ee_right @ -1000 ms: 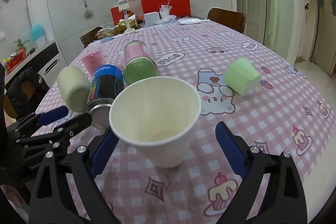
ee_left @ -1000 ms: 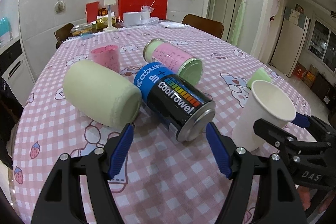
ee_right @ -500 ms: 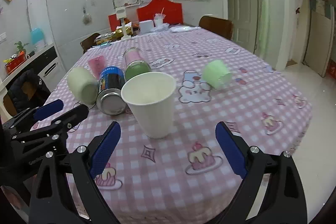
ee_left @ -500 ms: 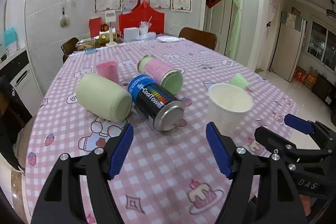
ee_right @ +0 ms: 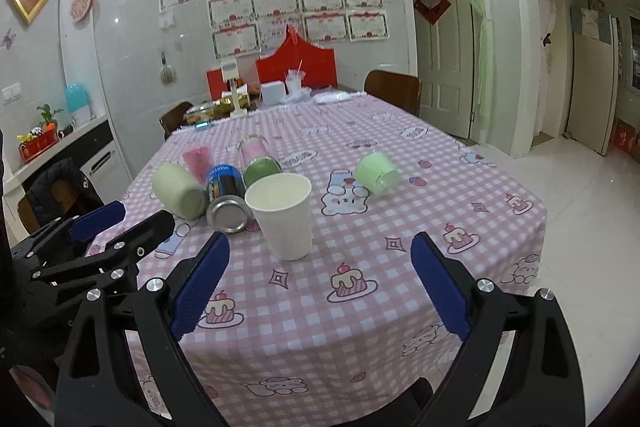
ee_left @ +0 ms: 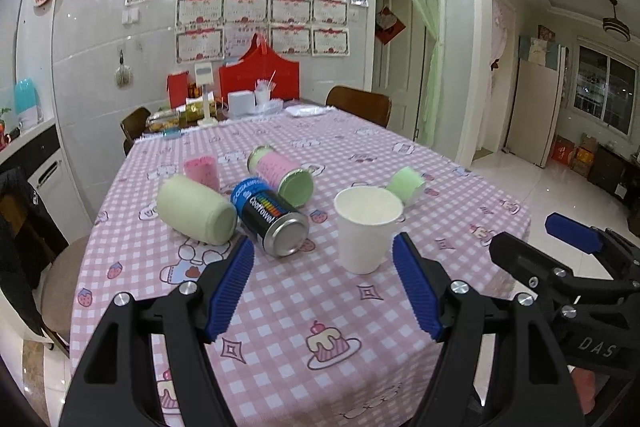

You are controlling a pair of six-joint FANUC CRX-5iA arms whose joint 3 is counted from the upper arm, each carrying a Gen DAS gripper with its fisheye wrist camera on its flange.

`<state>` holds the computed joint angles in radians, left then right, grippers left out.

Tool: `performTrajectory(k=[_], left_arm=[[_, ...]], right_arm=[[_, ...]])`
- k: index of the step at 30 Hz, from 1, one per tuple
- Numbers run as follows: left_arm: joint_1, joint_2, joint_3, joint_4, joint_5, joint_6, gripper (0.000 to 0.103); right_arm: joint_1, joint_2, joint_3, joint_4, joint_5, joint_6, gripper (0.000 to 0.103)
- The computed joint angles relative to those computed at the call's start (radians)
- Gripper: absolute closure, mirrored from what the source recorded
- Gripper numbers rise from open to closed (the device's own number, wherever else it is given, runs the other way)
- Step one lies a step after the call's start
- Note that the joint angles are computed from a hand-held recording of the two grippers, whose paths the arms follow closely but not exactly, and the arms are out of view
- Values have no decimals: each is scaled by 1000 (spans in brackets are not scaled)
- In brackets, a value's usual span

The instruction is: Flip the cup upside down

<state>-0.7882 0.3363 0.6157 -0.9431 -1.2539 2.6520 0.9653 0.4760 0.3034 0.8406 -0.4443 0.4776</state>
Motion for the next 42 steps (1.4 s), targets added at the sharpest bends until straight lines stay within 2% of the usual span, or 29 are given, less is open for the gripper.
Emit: performTrajectory(k=[12,16,23,27,42], left_arm=[[-105,28,86,-124,-103,4,31],[-131,33,99,-156,-127,18,31],[-157,33,107,-186,-151,34,31],[-166,41,117,-201,-169,36,31],[-161,40,113,-188,-169,36,31]], right_arm=[[-60,-128,-224,397,159,-401,12],[-78,-150,-261,495,188,-489,11],[-97,-168,-291,588,217,-577,11],[-101,-172,-298,608,224,-598,11],[-73,-165,-280,498,192,-512,11]])
